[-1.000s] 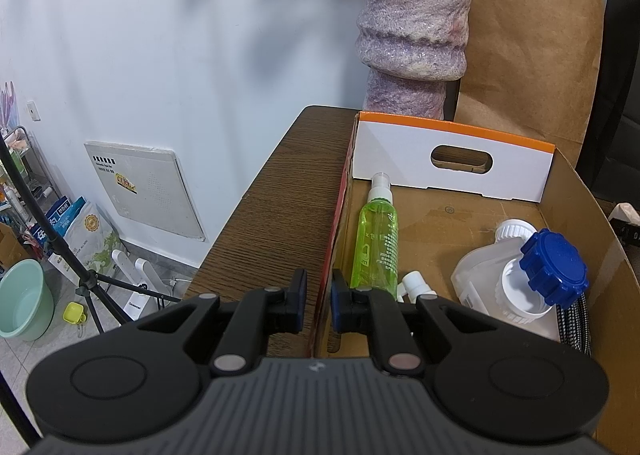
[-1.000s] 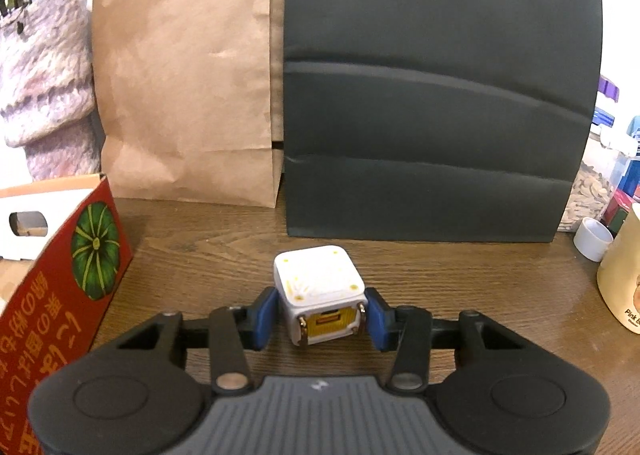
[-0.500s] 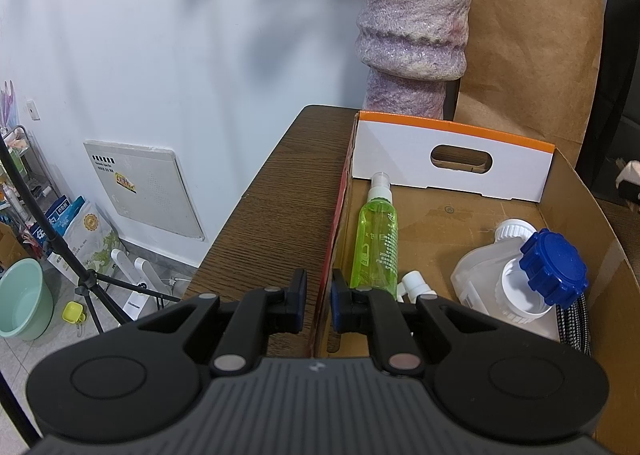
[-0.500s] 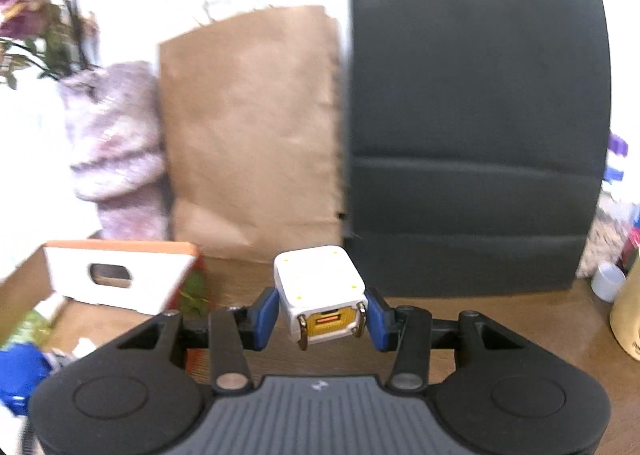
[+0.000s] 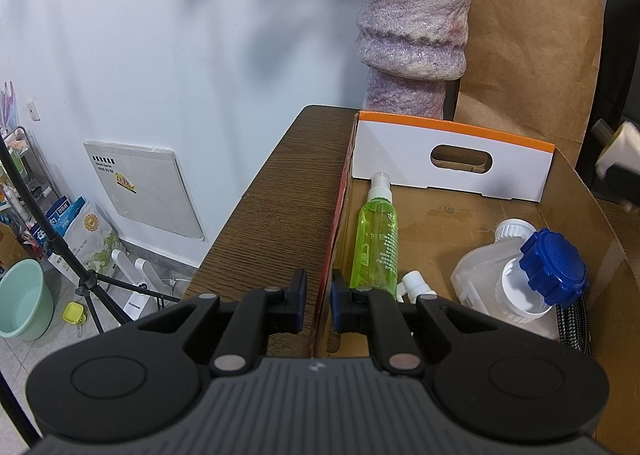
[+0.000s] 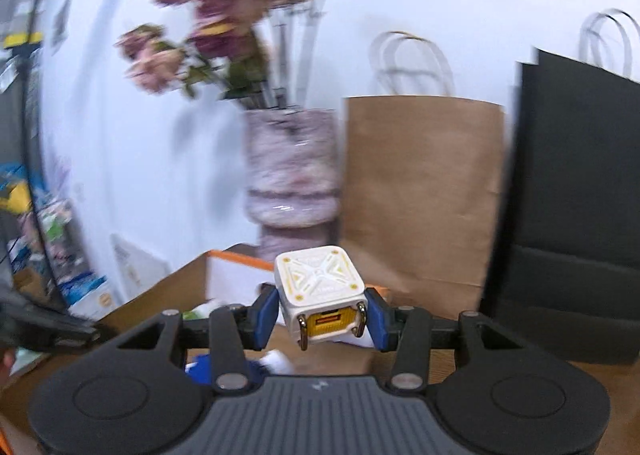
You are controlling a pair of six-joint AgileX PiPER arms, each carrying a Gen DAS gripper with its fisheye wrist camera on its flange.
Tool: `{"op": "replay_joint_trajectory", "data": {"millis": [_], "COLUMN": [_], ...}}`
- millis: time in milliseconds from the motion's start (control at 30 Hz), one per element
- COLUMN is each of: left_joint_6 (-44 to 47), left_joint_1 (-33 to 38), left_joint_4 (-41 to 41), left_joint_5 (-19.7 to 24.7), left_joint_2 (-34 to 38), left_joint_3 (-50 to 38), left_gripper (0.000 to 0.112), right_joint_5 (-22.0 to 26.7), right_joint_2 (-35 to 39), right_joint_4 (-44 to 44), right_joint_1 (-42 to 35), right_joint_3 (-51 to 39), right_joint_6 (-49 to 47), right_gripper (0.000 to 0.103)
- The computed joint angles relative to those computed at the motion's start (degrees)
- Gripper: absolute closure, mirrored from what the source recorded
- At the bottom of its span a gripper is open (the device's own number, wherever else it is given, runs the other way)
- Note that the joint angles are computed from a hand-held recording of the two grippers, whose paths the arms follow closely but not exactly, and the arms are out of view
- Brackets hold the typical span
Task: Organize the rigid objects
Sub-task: 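Carry the white charger cube with the right gripper into the tray and release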
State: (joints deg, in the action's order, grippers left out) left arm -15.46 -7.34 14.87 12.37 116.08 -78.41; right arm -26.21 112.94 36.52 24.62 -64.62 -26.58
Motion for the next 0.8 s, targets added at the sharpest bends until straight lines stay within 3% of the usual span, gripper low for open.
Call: {"op": "replay_joint_trajectory", "data": {"millis": [300,767,800], "left_joint_6": [-0.41,-1.38,-0.95], "left_joint_1": [-0.06,-0.27,-0.21], "left_joint_4": [0.55,1.5,1.05], "left_joint_5": [-0.4,-0.44,-0.45], "left_joint_2": [-0.14,-0.07,-0.08], "left_joint_3": [0.36,0.39,0.38], "left_gripper": [0.1,0.1,0.1], "right_joint_5": [5.14,5.91,5.33], "right_joint_2": [3.04,3.41,3.33], "right_joint_4": [4.64,9.06,9.05], "right_joint_1": [3.84,4.53,4.63], "right_joint_3": [-4.37,-4.95,-4.77], "right_joint_6": [-8.84,-14.92,-14.72], "right_gripper": [0.058,0.057,0.048]}}
